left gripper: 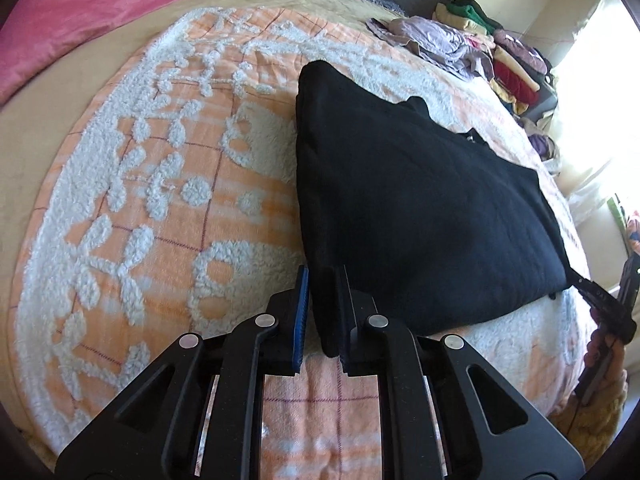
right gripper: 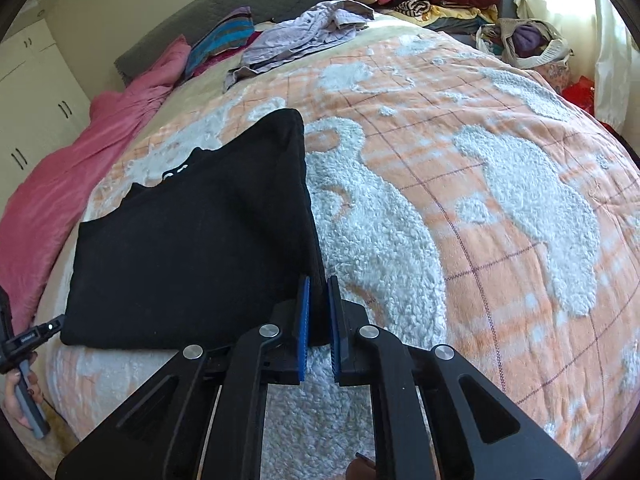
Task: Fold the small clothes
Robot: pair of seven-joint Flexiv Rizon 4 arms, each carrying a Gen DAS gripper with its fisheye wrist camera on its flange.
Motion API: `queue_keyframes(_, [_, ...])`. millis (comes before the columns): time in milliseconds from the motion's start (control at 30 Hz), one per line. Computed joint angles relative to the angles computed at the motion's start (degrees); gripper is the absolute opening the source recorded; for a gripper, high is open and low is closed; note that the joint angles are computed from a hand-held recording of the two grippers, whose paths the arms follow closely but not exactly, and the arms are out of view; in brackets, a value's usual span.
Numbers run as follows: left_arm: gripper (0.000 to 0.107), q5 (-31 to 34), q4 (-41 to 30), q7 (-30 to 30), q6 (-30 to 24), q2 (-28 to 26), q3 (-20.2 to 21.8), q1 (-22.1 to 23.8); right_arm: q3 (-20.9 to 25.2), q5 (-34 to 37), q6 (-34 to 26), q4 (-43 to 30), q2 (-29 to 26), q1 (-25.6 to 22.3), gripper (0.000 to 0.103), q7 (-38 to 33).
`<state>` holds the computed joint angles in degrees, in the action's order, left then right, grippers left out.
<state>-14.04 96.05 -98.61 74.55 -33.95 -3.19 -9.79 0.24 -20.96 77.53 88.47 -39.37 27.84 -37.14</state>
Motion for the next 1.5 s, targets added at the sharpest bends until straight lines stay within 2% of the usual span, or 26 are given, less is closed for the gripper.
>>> queue_keyframes(33, [0.006,0.5,-0.2,-0.2,-0.2,0.0,0.6,-0.5,-0.3,0.0,-0.1,0.0,0.0,0.2,0.010,0.4])
queue_keyframes(100, [0.007,1.7,-0.6,-0.7,-1.0,0.2,1.7,-1.3,-1.3,-0.3,-0.5,0.4,0.3,0.9,0.023,1.7])
queue_keyframes(167, [0.007,2.5,-0.7,-1.3,-1.2,0.4,2.2,-1.7,-1.1,-0.2,-0.3,0.6,0.5,0.7,0.025,2.0])
queue_keyframes(233, [0.008,3.3,-0.6,-2.0,-1.2,0.7,2.8,-2.1,-1.6,-0.3,0.2,1.5,0.9,1.0,0.036,3.1])
queue_keyframes(467, [0.024,6.0,-0.4,-4.4,-1.8,1.7,4.3,-3.0,-3.2,-2.4,1.5,3.6,2.3,2.2,0.052,5.0])
queue_keyframes(633, [0.031,7.3,-0.3,-5.1,-2.1,2.3,4.6,-3.4,-4.6,-4.3,2.0,4.4,3.0,3.2,0.062,6.3])
queue_keyframes(733, [0.039,8.1,-0.5,-5.4,-2.4,2.5,4.6,-3.8,-5.9,-5.8,1.9,5.1,3.5,4.2,0.076,7.7])
queue_keyframes(800, [0.047,8.6,-0.8,-5.4,-3.0,2.7,4.6,-4.0,-6.8,-6.8,2.9,5.9,3.9,4.7,0.080,8.9])
queue_keyframes(833, [0.047,8.9,-1.0,-5.4,-3.1,2.7,4.6,-4.1,-6.8,-7.0,3.0,6.1,4.1,4.7,0.082,9.1])
queue_keyframes(867, [0.048,9.2,-1.1,-5.4,-3.2,2.8,4.7,-4.3,-6.8,-7.3,3.0,6.3,4.2,4.7,0.090,9.5])
queue_keyframes(900, [0.054,9.5,-1.3,-5.6,-3.3,2.9,4.9,-4.5,-6.7,-7.4,3.5,6.5,4.4,4.5,0.092,9.5])
queue_keyframes(967, [0.063,10.4,-1.7,-6.2,-3.5,3.1,5.4,-5.1,-6.4,-7.6,3.8,6.7,4.6,4.3,0.093,9.5])
queue_keyframes(1000, [0.065,10.8,-1.8,-6.5,-3.4,3.2,5.5,-5.3,-6.9,-8.0,3.5,6.9,4.8,4.7,0.096,9.9])
queue_keyframes(1067, [0.072,11.3,-2.1,-6.7,-3.4,3.3,5.6,-5.4,-8.7,-9.5,3.4,7.6,5.2,6.0,0.097,11.3])
queue_keyframes(1167, [0.077,12.1,-2.3,-7.2,-3.3,3.7,5.8,-5.8,-11.0,-11.9,3.8,8.7,5.9,7.4,0.098,14.0])
queue_keyframes(1233, [0.086,12.9,-2.8,-7.8,-3.6,3.9,6.3,-6.3,-12.9,-14.0,4.6,9.5,6.4,8.5,0.098,16.0])
queue_keyframes(1333, [0.088,13.5,-2.9,-8.1,-3.5,4.2,6.2,-6.3,-14.6,-16.7,6.0,10.5,7.1,9.4,0.098,18.3])
queue_keyframes(1367, [0.093,13.7,-3.0,-8.2,-3.6,4.2,6.3,-6.3,-15.1,-17.5,6.4,10.7,7.3,9.6,0.098,18.9])
queue_keyframes(1500, [0.093,14.7,-3.3,-8.6,-3.7,4.4,6.5,-6.7,-17.1,-20.7,7.2,11.6,8.1,10.9,0.098,21.2])
